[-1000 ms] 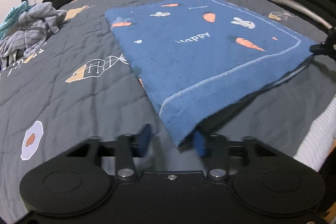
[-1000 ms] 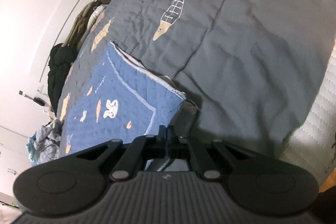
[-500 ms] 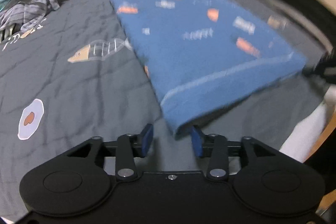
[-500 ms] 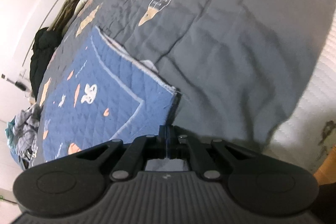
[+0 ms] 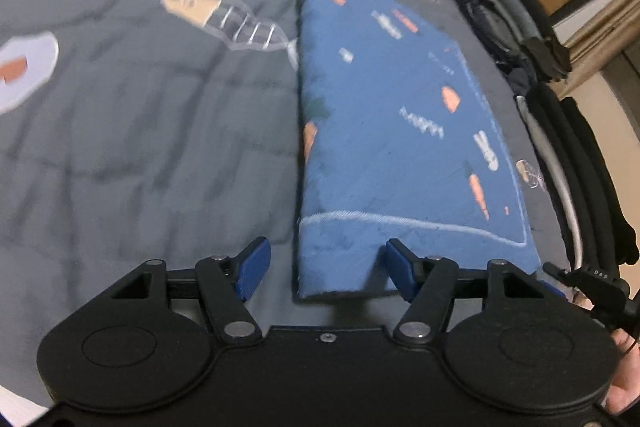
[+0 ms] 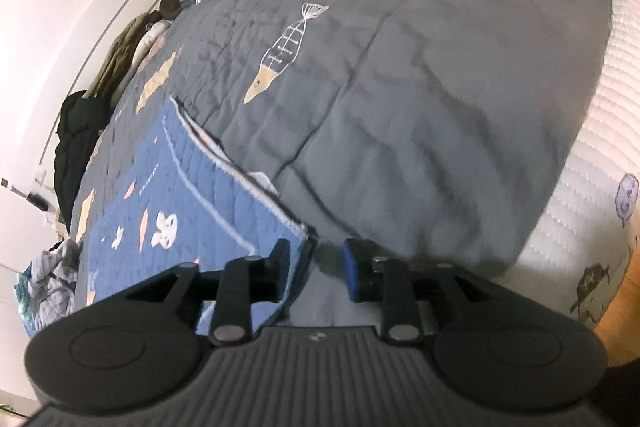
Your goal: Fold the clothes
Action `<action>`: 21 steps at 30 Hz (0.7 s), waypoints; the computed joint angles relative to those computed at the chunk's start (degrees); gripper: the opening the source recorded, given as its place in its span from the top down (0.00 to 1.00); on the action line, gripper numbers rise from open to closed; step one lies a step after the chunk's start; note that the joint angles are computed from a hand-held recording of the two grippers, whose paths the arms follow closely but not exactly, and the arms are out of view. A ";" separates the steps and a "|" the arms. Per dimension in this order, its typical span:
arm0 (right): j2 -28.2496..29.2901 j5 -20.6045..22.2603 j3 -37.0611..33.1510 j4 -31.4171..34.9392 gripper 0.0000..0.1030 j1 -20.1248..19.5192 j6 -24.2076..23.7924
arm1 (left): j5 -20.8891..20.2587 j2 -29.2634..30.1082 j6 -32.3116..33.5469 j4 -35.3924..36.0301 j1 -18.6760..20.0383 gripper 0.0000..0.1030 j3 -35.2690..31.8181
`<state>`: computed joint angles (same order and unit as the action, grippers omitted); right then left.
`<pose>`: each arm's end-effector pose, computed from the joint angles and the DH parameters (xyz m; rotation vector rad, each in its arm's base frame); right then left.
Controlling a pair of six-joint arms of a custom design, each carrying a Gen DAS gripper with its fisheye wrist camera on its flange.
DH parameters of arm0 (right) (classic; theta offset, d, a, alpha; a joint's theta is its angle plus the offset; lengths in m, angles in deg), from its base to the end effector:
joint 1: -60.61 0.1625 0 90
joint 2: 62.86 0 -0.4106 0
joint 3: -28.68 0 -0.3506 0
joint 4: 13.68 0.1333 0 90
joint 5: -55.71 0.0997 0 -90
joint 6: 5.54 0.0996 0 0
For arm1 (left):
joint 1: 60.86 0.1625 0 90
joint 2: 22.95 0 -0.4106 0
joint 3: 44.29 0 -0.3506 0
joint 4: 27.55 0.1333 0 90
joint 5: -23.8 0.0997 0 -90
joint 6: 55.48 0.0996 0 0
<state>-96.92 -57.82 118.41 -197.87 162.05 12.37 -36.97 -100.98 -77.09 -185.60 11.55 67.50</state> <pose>0.2251 -0.6408 0.0936 -0.3518 -2.7095 1.0649 0.0199 -0.5392 0.3537 -0.3100 2.6751 -1.0149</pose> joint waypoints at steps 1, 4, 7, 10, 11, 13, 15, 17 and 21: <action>0.30 -0.02 -0.30 -0.40 0.67 -0.06 -0.31 | -0.77 0.19 -0.44 0.38 0.44 0.49 -0.30; 1.07 0.12 -1.30 -0.45 0.61 -0.24 -1.19 | -3.53 0.32 -0.71 -0.45 1.27 0.72 -0.27; 1.95 -0.26 -2.62 0.23 0.56 -0.24 -1.91 | -3.59 0.50 -0.59 -0.72 1.50 0.87 -0.08; 2.87 -0.61 -3.70 0.34 0.48 -0.08 -2.79 | -4.09 0.52 -0.32 -1.47 1.35 0.92 0.09; 3.06 -0.35 -3.85 -0.02 0.45 -0.08 -2.99 | -4.02 0.52 -0.15 -1.76 1.25 0.93 0.16; 3.35 0.14 -4.08 -0.59 0.43 -0.07 -3.17 | -3.94 0.48 0.17 -2.74 1.02 0.94 0.41; 3.29 0.94 -3.82 -1.53 0.43 -0.06 -3.13 | -4.04 0.31 0.65 -4.48 0.67 0.95 0.83; 2.87 2.29 -3.19 -2.64 0.43 -0.02 -3.34 | -4.52 -0.03 1.27 -6.24 0.47 0.95 1.26; 1.98 4.77 -2.25 -2.66 0.43 0.04 -4.33 | -4.37 0.14 1.13 -6.17 0.46 0.95 1.07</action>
<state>-94.94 -53.06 116.15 -200.53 162.09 8.04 -41.35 -100.84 -75.96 -191.78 12.01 68.58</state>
